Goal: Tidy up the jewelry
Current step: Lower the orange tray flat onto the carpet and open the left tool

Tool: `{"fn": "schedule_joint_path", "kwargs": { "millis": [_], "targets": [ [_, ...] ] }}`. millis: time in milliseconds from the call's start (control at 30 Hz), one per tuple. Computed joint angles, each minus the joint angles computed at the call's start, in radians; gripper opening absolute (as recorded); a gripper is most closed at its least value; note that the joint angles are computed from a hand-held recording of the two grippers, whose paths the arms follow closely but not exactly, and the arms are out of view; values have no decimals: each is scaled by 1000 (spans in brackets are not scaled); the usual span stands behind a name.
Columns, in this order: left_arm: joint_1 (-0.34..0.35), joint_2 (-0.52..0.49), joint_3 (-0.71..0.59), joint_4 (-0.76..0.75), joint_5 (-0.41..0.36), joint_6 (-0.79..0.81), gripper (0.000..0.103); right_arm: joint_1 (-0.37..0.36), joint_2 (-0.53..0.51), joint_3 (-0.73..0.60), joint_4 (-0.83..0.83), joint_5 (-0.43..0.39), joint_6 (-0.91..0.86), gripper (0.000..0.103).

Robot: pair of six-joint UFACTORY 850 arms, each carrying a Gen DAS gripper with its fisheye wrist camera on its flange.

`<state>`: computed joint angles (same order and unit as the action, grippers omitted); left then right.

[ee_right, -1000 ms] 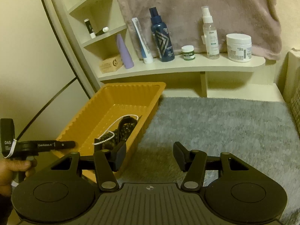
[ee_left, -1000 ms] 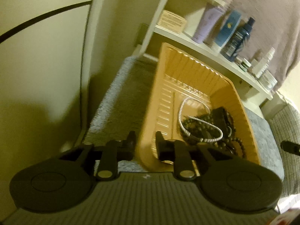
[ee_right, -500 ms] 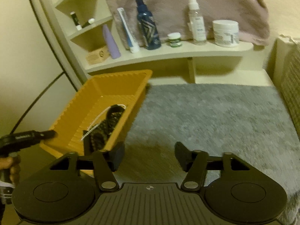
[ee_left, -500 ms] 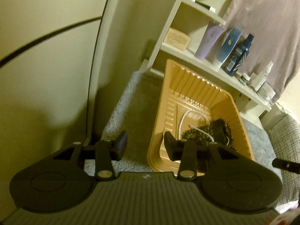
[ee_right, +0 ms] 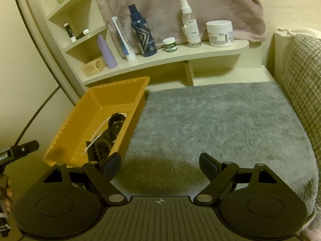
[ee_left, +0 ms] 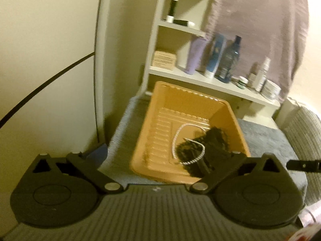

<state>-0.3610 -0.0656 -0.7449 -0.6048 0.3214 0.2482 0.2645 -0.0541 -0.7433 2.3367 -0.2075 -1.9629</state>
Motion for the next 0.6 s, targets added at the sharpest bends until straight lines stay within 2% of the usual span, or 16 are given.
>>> {"fn": "schedule_joint_path", "kwargs": {
  "millis": [100,167,233,300,433,600],
  "targets": [
    [-25,9,8,-3,-6,7,102,-2,31,21,43,14,-44,85],
    [-50,12,6,-62,-17,69,102,4,56,38,144,31,-167,85],
    [-78,12,-5,-200,-35,206,102,14,82,54,271,49,-312,85],
    [-97,20,-5,-223,-52,233,102,19,105,68,306,63,-358,85],
    [-160,34,-6,-381,-21,390,102,28,142,92,286,81,-339,85],
    [-224,37,-8,-537,13,565,102,36,182,125,182,104,-218,85]
  ]
}}
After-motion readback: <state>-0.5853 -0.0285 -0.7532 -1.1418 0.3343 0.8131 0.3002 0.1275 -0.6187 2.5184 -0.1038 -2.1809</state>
